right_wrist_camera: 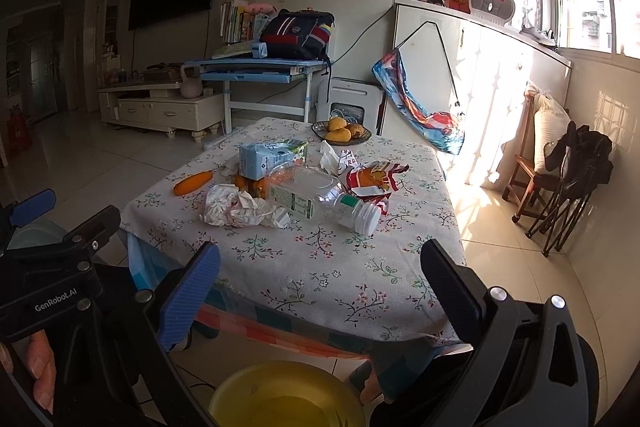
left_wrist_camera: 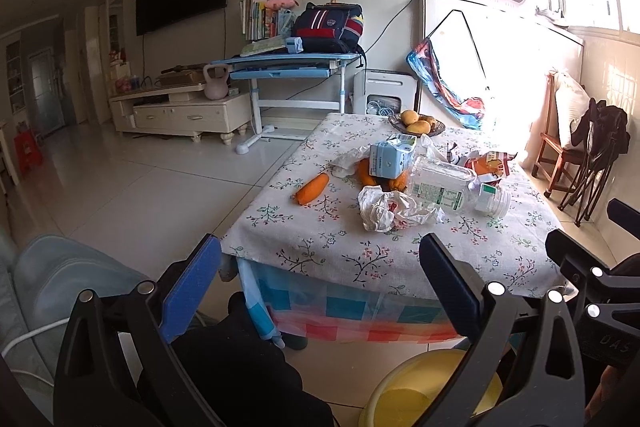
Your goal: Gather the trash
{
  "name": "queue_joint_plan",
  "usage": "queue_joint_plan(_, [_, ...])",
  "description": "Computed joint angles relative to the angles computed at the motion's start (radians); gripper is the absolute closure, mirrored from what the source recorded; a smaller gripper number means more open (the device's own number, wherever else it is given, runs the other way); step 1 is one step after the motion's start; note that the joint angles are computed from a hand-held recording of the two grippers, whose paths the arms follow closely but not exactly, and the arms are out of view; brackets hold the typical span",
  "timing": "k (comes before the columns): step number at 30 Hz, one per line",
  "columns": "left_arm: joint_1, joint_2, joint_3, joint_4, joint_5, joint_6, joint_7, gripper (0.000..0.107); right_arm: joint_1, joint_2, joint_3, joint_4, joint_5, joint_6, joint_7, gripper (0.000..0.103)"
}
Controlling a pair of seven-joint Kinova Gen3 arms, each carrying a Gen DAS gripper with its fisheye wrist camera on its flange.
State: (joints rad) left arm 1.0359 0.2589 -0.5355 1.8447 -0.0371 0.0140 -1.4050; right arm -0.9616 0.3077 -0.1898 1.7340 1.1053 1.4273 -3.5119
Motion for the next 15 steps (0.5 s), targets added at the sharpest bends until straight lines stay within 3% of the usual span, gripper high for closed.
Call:
queue_joint_plan(2, [-0.025,-0.002,0.026,-0.003,0.000,-0.001,-0.002,0.012,-0.017,-0.002,0.029,-0.010,-0.014,-0.011,0.028,0.007])
queue_joint_plan(13, [-0.198,0.012,0.196,-0.058,0.007,0.023,0.016,0.012,0.051,-0.016,0.009,0.012,-0.029,-0.086,0.047,0.007])
queue_joint_plan(15, [-0.197,0.026,0.194,-0.081,-0.007,0.039,0.030,0.012,0.057,-0.020,0.012,0.027,-0.019,-0.101,0.032,0.007])
